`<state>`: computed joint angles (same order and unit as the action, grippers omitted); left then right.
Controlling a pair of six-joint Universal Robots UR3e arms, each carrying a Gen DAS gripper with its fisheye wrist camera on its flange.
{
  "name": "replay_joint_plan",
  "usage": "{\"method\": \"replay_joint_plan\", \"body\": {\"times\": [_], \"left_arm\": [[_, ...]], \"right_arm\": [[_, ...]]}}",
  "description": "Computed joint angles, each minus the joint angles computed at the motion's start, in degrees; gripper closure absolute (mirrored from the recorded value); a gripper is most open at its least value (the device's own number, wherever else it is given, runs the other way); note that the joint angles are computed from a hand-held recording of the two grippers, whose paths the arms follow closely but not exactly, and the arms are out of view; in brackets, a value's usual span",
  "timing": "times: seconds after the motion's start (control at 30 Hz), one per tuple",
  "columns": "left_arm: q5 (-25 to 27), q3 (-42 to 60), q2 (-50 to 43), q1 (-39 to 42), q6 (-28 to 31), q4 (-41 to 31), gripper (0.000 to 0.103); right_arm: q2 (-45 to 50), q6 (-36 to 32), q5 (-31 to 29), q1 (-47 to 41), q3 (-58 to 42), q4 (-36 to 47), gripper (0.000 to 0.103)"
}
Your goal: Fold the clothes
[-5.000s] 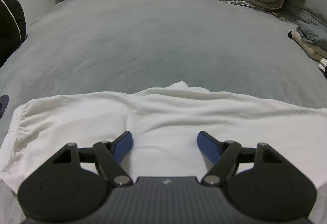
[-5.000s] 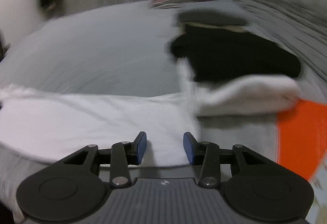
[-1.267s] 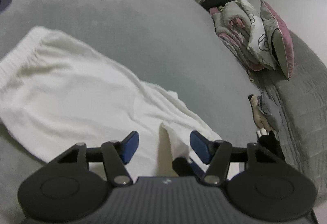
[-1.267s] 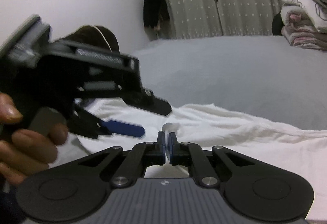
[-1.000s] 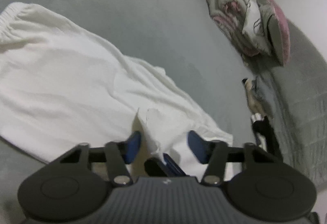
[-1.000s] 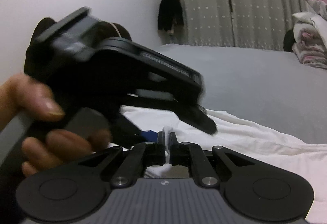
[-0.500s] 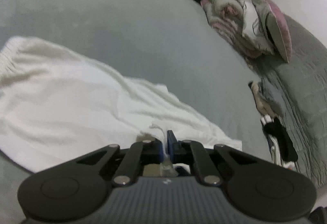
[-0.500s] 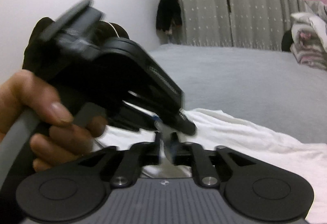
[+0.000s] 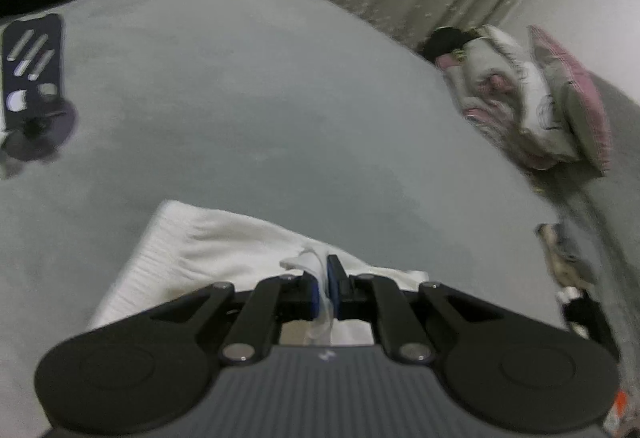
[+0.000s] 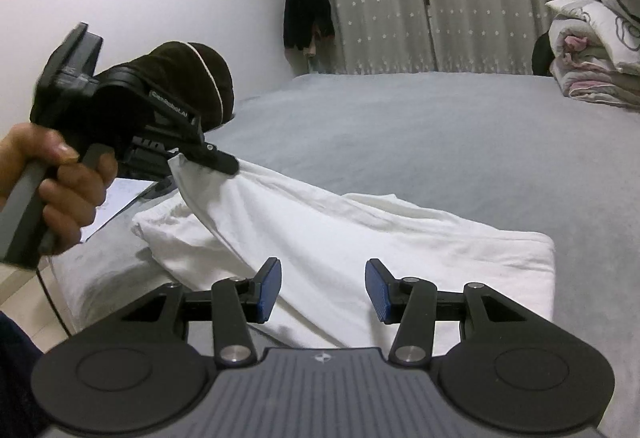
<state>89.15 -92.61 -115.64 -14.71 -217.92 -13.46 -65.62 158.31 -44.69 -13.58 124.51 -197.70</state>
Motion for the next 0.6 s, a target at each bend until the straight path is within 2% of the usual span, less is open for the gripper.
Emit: {"method": "replay_joint_plan", "body": {"times": [0.27, 0.43, 0.6], "left_arm": [[-0.80, -0.95, 0.34, 2.36, -0.02, -4.68, 0.097], [-0.38, -4.31, 1.82, 3.44, -0.57, -1.97, 0.097], [1.60, -1.79, 0.41, 3.31, 0.49, -6.98, 0.094]], "right_arm": [[-0.96, -2.18, 1.02, -1.36, 1.17, 2.91, 0.055], [-1.60, -2.39, 1.92, -2.65, 0.95, 4.89, 0.055], [-2.50, -3.87, 2.90, -4.08, 1.17, 6.94, 0.055]]}}
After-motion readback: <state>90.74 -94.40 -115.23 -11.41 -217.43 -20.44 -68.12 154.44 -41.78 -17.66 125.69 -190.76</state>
